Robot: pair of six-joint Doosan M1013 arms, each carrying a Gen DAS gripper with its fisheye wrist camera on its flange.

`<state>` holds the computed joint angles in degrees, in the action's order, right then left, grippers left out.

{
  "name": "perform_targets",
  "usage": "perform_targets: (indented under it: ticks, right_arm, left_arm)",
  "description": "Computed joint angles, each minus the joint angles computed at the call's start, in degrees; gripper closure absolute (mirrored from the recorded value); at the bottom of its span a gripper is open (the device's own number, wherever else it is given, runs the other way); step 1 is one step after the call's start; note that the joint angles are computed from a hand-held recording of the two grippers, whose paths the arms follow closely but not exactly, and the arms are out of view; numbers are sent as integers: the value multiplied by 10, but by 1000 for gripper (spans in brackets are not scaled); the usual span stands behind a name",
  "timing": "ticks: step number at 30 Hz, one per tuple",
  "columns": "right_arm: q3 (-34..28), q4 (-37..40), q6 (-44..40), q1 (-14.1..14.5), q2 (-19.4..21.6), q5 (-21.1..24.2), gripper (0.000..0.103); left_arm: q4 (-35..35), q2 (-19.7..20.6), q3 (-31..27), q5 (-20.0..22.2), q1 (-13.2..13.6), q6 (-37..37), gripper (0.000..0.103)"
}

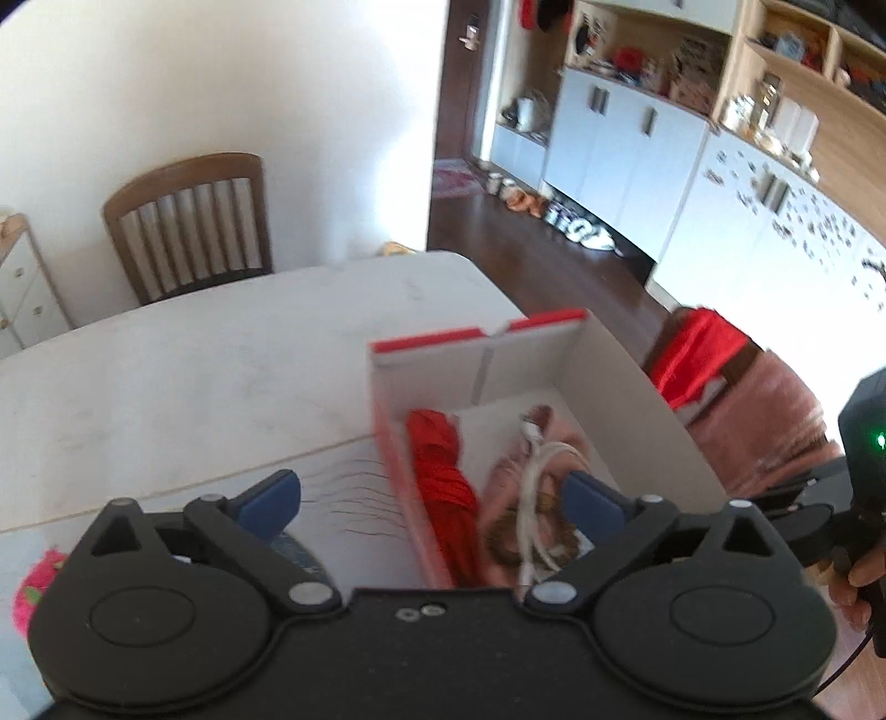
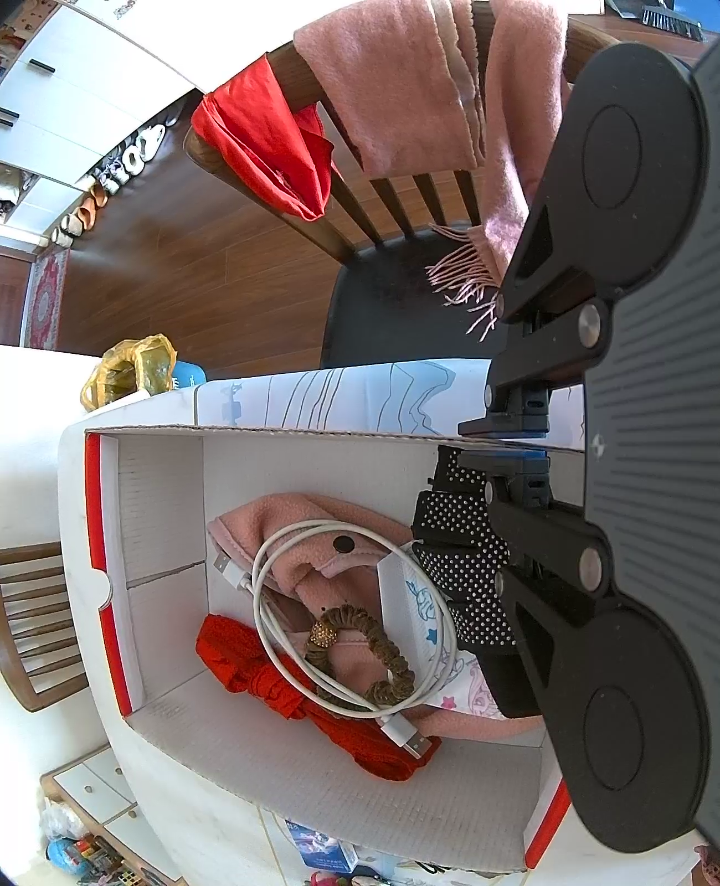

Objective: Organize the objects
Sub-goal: 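Move the left gripper back to the table toward the blue card booklet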

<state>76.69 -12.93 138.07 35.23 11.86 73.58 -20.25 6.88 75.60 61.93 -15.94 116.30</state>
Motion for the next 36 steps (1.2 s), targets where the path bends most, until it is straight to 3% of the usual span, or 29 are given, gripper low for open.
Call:
perform_targets:
  ticks: [8, 15, 29, 36]
  right_arm:
    - [0, 3, -1, -2, 0, 1, 100]
    - [-4, 2, -1, -2, 3, 7, 100]
    - [-13, -1, 5, -1, 9, 20, 100]
    - [-15, -2, 7, -1, 11, 23, 100]
  left_arm:
    - [34, 17, -17, 9, 34, -40, 1]
    - [94, 38, -16, 11, 47, -88, 1]
    - [212, 91, -22, 12, 36, -212, 2]
    - [243, 103, -20, 17, 28, -236, 7]
